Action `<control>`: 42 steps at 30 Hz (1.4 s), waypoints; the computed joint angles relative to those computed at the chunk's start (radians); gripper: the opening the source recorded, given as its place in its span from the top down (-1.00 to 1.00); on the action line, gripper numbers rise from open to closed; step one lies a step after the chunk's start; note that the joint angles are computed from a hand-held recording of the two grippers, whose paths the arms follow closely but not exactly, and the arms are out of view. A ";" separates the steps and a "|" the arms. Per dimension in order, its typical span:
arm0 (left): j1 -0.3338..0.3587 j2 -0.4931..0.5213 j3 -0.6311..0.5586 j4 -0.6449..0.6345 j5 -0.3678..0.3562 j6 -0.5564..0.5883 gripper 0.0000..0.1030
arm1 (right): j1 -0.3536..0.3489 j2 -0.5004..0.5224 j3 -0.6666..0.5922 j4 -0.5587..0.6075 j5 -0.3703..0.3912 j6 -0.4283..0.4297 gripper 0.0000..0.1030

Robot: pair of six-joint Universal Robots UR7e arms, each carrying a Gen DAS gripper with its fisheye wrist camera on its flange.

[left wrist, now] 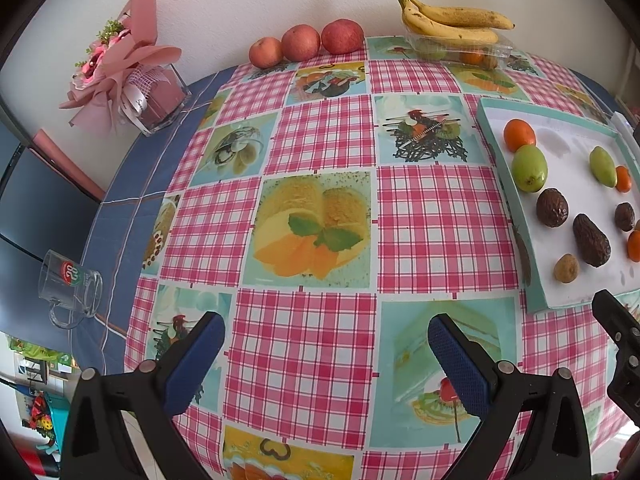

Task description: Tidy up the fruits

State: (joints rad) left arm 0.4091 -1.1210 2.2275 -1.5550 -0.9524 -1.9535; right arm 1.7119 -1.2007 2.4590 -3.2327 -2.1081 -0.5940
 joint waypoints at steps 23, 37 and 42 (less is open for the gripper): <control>0.000 0.001 0.005 -0.008 -0.003 0.011 -1.00 | 0.003 0.002 -0.002 0.002 -0.003 0.005 -0.86; -0.002 0.003 0.004 -0.004 -0.004 0.033 -1.00 | -0.002 0.004 0.001 -0.002 -0.001 -0.002 -0.86; -0.002 0.002 0.004 -0.003 -0.005 0.036 -1.00 | -0.002 0.004 0.000 -0.001 -0.001 -0.002 -0.86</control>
